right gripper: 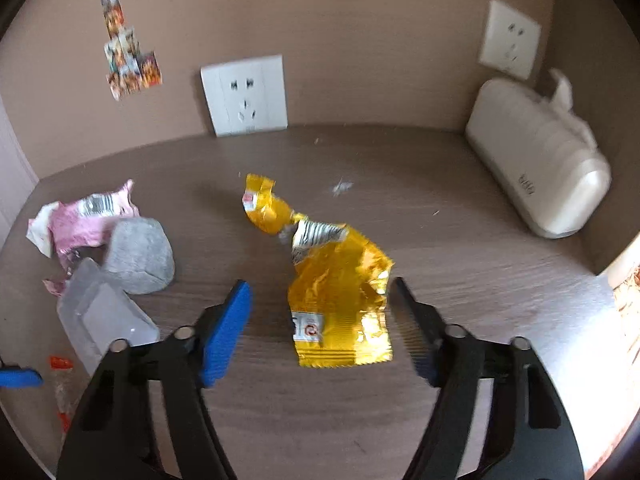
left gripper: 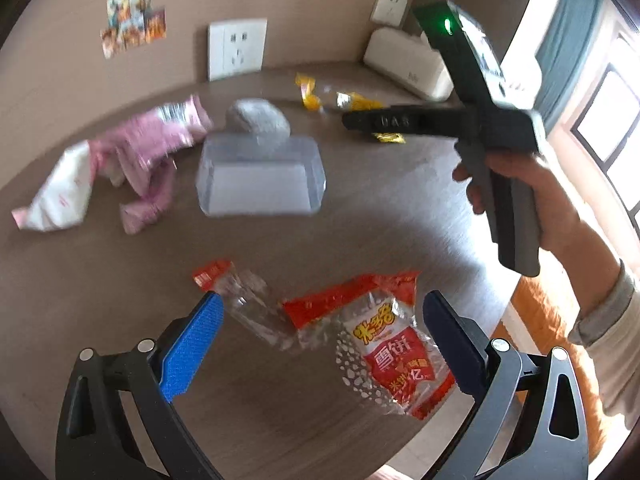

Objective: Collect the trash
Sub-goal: 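Grasp the red-printed snack bag with the left tool while the right tool grasps the yellow chip bag, then carry both bags over the white bin and open both tools to drop them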

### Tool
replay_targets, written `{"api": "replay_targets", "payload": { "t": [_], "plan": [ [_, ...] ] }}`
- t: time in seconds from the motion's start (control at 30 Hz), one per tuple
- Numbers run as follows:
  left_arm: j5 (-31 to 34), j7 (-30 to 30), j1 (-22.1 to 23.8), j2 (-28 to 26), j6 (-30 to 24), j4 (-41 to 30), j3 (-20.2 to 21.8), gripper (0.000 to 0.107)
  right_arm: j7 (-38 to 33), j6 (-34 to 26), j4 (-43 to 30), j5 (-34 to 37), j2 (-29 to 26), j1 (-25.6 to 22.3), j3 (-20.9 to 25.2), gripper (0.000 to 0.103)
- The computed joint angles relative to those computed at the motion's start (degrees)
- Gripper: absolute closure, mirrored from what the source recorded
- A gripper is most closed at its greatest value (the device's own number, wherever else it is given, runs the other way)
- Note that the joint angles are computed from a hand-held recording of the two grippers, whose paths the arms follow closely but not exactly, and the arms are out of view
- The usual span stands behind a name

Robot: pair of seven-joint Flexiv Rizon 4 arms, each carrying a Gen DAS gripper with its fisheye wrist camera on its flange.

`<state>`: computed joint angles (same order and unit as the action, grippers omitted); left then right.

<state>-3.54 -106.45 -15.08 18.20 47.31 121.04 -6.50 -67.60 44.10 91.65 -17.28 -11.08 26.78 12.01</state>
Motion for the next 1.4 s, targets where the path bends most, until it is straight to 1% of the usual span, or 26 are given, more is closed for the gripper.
{"api": "replay_targets", "payload": {
  "t": [0.03,0.07,0.1,0.13,0.17,0.2,0.23,0.27,0.33,0.4,0.53,0.67,0.73,0.87,0.97,1.0,1.17,1.4],
  "plan": [
    [0.1,-0.6,0.2,-0.4,-0.4,0.1,-0.2,0.01,0.3,0.0,0.2,-0.8,0.0,0.2,-0.1,0.048],
    [0.0,-0.9,0.1,-0.5,0.4,0.5,-0.2,0.011,0.5,0.6,0.6,-1.2,0.1,0.2,-0.2,0.062],
    [1.3,-1.4,0.4,-0.5,1.1,0.4,-0.7,0.021,0.4,0.9,0.7,-0.5,0.3,0.0,0.0,0.066],
    [3.7,-2.2,1.1,-0.7,0.6,-0.3,-1.6,0.027,0.4,1.1,0.9,-0.2,0.5,-0.1,0.0,0.068],
    [4.9,-2.2,1.2,-1.0,1.0,-0.6,-1.9,0.037,0.5,1.4,1.5,-0.8,0.8,-0.1,0.0,0.076],
    [5.1,-1.9,0.9,-0.9,1.2,-0.6,-1.8,0.046,0.7,1.7,2.1,-1.7,1.1,0.0,-0.1,0.08],
    [5.2,-1.6,0.6,-1.2,1.5,-0.7,-1.8,0.051,1.1,2.2,2.9,-2.7,1.6,0.1,-0.1,0.082],
    [5.1,-1.2,0.4,-1.3,1.7,-0.8,-1.7,0.053,1.1,2.3,3.2,-2.6,2.0,0.0,0.0,0.084],
    [3.8,0.0,-0.5,-1.3,2.2,-0.5,-1.0,0.066,1.9,3.1,4.4,-3.0,3.1,-0.3,0.1,0.086],
    [2.4,0.7,-0.9,-1.0,2.0,-0.6,-0.5,0.071,2.7,3.4,5.4,-2.7,4.7,-0.7,0.4,0.086],
    [3.0,2.3,-0.5,-0.5,1.5,-2.3,-0.8,0.071,4.9,4.3,7.8,-1.5,9.1,-1.5,1.2,0.086],
    [3.9,3.5,-0.1,-0.5,1.6,-4.5,-1.3,0.073,6.7,3.5,9.9,0.0,14.3,-2.4,2.4,0.086],
    [4.1,4.6,-0.2,-0.9,2.0,-5.7,-1.5,0.073,7.6,2.3,10.8,1.4,17.3,-2.7,3.0,0.086],
    [4.6,6.4,-0.5,-1.7,3.1,-7.5,-2.0,0.074,10.3,0.3,12.6,1.8,21.9,-3.5,4.1,0.086],
    [4.2,7.2,-1.0,-1.8,2.8,-8.3,-2.2,0.074,12.3,-1.4,14.3,1.9,25.5,-4.3,4.9,0.086],
    [3.7,7.8,-1.4,-1.9,2.7,-8.7,-2.2,0.074,13.1,-1.7,14.4,1.7,25.9,-4.5,5.2,0.086],
    [2.3,9.5,-3.0,-3.0,3.0,-10.5,-3.1,0.074,17.1,-5.4,16.3,1.2,31.3,-5.8,6.5,0.086],
    [1.5,12.4,-6.2,-6.6,4.2,-13.9,-5.2,0.074,21.7,-10.6,18.7,0.8,38.2,-8.0,7.9,0.086]
  ]
}}
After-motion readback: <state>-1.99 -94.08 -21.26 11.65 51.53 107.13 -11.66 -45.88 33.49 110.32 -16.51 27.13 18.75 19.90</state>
